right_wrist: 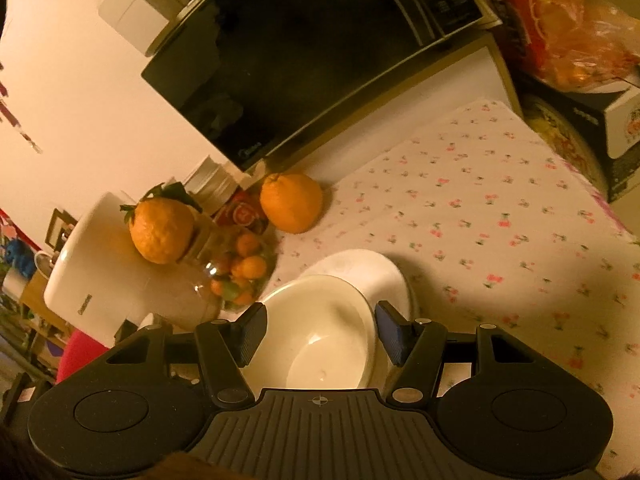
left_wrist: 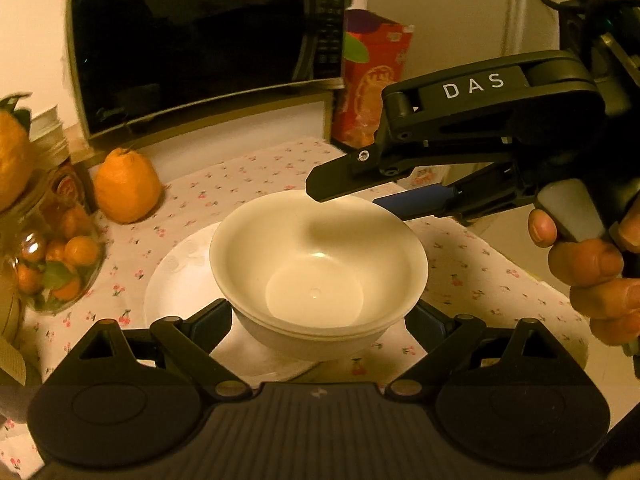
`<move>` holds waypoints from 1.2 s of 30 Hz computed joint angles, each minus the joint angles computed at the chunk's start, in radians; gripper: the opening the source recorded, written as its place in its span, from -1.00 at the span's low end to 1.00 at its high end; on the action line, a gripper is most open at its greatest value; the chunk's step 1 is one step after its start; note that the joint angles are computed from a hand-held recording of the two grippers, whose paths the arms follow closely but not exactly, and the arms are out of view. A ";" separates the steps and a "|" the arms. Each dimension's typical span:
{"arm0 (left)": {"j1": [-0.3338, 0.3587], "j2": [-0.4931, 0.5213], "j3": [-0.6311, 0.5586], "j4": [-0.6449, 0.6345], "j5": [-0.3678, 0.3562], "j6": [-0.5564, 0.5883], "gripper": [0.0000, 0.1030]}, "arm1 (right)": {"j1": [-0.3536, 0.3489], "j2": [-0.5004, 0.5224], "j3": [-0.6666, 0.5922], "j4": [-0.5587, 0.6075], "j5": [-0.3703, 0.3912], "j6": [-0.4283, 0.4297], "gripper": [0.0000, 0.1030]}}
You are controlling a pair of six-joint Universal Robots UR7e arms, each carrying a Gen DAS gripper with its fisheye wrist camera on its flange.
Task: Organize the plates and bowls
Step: 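Lift the bowl stack with both tools and carry it over the plate stack, then lower the bowl stack onto the white plates and open both tools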
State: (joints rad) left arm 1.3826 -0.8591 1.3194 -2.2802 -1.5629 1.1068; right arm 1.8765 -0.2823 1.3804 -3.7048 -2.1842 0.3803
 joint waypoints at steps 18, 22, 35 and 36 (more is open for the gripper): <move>0.012 0.109 -0.134 0.017 0.052 -0.017 0.79 | -0.044 0.086 -0.165 0.066 0.038 0.036 0.16; 0.017 0.125 -0.160 0.032 0.041 -0.047 0.79 | -0.052 0.101 -0.186 0.051 0.045 0.057 0.16; 0.024 0.141 -0.174 0.006 0.027 -0.089 0.81 | -0.065 0.124 -0.215 0.013 0.072 0.107 0.20; 0.023 0.140 -0.171 0.000 0.029 -0.090 0.83 | -0.066 0.122 -0.213 0.014 0.076 0.112 0.20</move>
State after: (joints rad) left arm 1.4054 -0.7186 1.1485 -2.2801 -1.5338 1.0173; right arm 1.8109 -0.1600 1.1676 -3.6910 -2.1079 0.4921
